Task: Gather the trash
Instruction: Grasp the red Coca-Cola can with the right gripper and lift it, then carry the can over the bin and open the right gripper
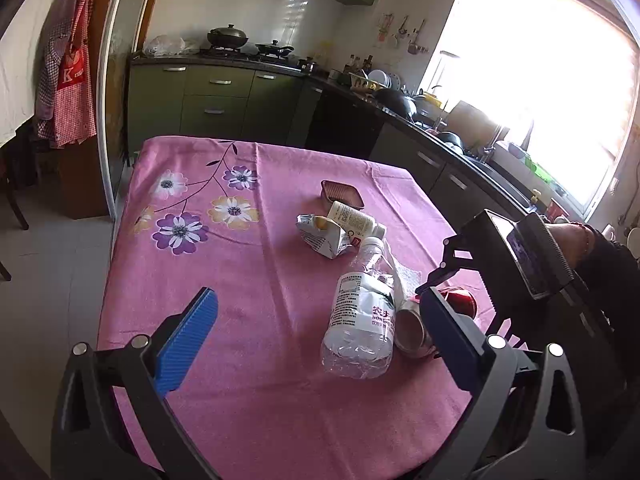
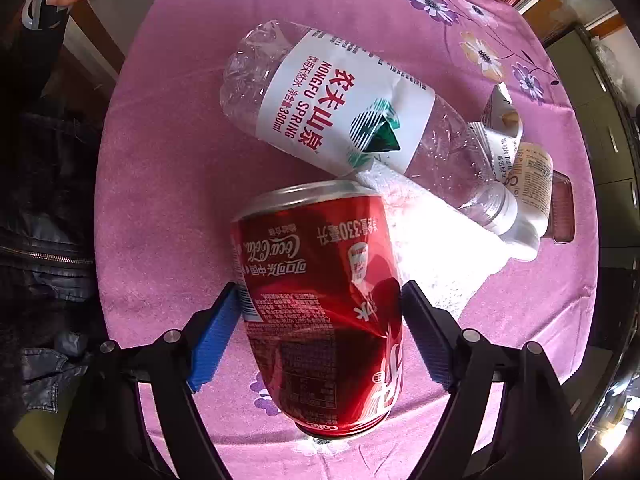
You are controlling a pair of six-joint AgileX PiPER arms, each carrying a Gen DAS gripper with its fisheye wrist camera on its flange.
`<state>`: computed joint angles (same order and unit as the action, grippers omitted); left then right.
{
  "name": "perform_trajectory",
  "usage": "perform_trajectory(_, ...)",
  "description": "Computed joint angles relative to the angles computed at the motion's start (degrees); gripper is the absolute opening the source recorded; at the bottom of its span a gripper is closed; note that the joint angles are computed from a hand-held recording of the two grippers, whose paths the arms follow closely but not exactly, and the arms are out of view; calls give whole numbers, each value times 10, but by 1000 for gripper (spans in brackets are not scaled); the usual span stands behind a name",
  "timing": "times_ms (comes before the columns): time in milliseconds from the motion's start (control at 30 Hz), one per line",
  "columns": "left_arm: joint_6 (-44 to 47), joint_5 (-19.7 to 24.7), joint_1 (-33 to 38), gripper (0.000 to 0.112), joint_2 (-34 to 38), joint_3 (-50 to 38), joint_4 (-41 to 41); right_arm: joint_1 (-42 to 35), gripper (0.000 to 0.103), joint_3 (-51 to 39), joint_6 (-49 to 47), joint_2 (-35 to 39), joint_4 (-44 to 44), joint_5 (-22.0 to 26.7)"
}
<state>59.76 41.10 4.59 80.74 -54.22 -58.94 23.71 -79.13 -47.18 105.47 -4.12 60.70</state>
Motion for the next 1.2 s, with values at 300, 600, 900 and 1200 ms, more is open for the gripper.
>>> perform_trajectory(300,2,1,1,96,2,2,-1,-35,76,-1,-7,-4,53,28)
perform_trajectory(600,-9,-12,-20,96,-8,6,13,-101,75,32,-6,-52,75,31)
perform_trajectory(900,-12,-14,-52,96,-6,0,18,-300,76,14,51,-82,2,33)
perform_trajectory(1200,-68,-28,-97,96,3,-21,66,-543,76,-75,87,59,-6,-14)
